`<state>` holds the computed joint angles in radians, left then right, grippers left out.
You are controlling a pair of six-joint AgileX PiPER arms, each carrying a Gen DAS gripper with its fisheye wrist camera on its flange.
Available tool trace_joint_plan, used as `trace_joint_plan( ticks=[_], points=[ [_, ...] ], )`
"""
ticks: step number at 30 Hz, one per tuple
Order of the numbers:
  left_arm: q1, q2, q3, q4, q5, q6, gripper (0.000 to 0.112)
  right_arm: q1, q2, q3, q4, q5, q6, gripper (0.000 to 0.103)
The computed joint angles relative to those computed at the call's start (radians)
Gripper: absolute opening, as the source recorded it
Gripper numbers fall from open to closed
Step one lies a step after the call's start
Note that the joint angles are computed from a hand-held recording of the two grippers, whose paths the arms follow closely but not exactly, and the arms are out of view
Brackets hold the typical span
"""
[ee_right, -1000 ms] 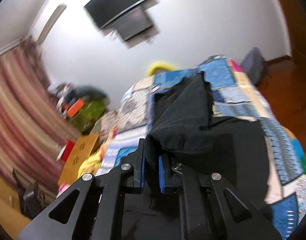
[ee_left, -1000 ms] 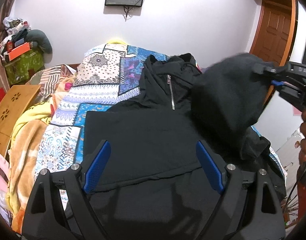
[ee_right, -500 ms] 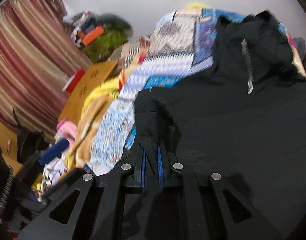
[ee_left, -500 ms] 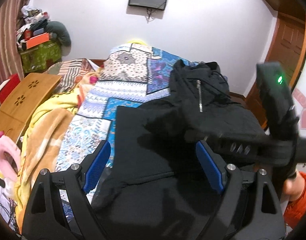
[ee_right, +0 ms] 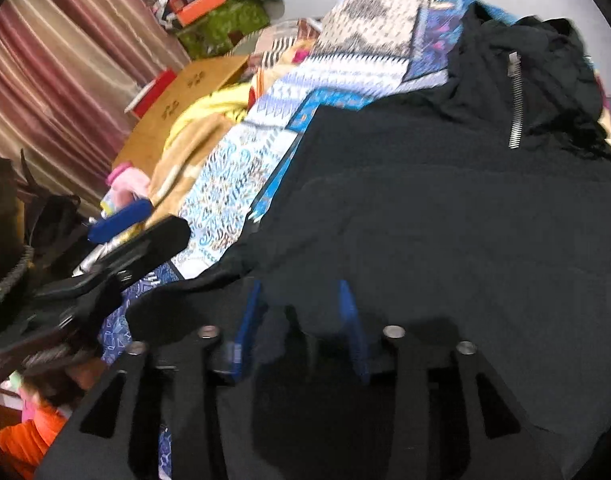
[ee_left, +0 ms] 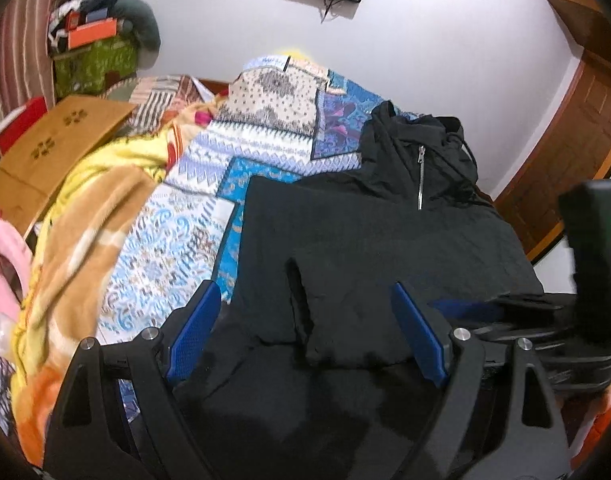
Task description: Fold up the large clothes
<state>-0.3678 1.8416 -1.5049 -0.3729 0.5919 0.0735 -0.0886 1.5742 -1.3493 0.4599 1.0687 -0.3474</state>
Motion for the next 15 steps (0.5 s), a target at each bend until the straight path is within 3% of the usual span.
trace_joint_plan(
  ticks=[8, 15],
  points=[
    [0.065, 0.118, -0.045, -0.238, 0.185, 0.07, 0.087, -0.205, -0.171, 0.083, -0.031, -0.068, -0.062, 0.043],
    [0.083, 0.223, -0.089, -0.407, 0.277, 0.061, 0.087, -0.498, -0.269, 0.146, 0.03, -0.093, -0.151, 0.05]
  ],
)
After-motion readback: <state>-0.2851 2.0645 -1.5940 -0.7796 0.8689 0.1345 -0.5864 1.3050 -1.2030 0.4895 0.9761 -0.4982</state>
